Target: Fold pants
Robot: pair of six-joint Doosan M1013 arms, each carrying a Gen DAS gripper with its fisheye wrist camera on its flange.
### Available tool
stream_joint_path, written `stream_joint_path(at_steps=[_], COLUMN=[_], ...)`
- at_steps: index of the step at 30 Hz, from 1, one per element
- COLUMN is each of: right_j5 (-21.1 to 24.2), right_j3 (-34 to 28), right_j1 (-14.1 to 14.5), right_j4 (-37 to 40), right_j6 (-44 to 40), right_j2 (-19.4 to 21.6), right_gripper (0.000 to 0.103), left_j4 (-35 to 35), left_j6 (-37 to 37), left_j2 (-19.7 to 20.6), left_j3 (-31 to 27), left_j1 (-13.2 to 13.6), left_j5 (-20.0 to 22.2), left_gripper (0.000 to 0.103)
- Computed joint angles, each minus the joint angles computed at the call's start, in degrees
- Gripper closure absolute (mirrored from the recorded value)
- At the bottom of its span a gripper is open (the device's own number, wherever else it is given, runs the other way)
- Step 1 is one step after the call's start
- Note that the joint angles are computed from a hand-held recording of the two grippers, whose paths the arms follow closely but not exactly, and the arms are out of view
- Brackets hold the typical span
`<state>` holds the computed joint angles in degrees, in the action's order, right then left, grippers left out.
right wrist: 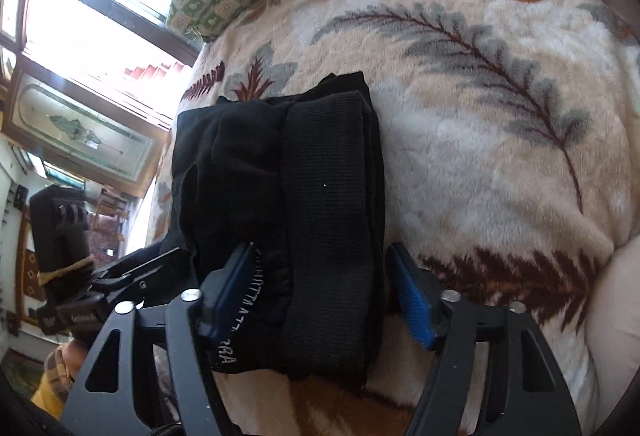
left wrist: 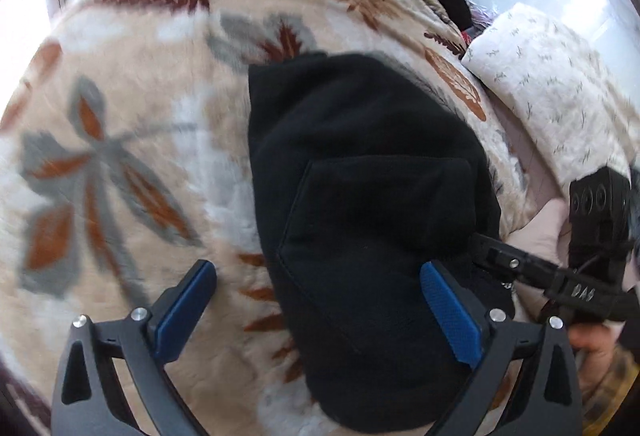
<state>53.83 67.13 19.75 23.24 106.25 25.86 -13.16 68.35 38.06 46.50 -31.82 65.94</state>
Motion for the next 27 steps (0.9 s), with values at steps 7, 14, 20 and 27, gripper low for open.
stream_joint_path(at_steps=[7,14,20,27], right_j5=[-0.05,-1.21,-2.96,0.50], right_j3=[-0.54,-1.63,-4.30,-15.50], right_j1=[0.04,0.26,0.55,0.30], right_j4=[-0.79,-0.66,-0.33,-3.29], right_j6=[1.29,0.09,-1.86,-3.21], right_j2=[0.19,-0.50,-0.22,4.99], right_gripper=[0.072,0.081,0.081,0.081], left_j4=[-1.06,-3.35,-1.63,1.96], left_j6=[3.80,5.16,6.07,6.02], left_j2=[1.57,-0.75,-0.41,8.05], left_j3=[-3.48,-1.09,-4.98,-23.53], left_j1=[-0.79,-0.14,0.42,1.52], left_j5=[-0.12,-3.14,-2.84,5.54], left_gripper=[0.033,0.051,0.051,0.050])
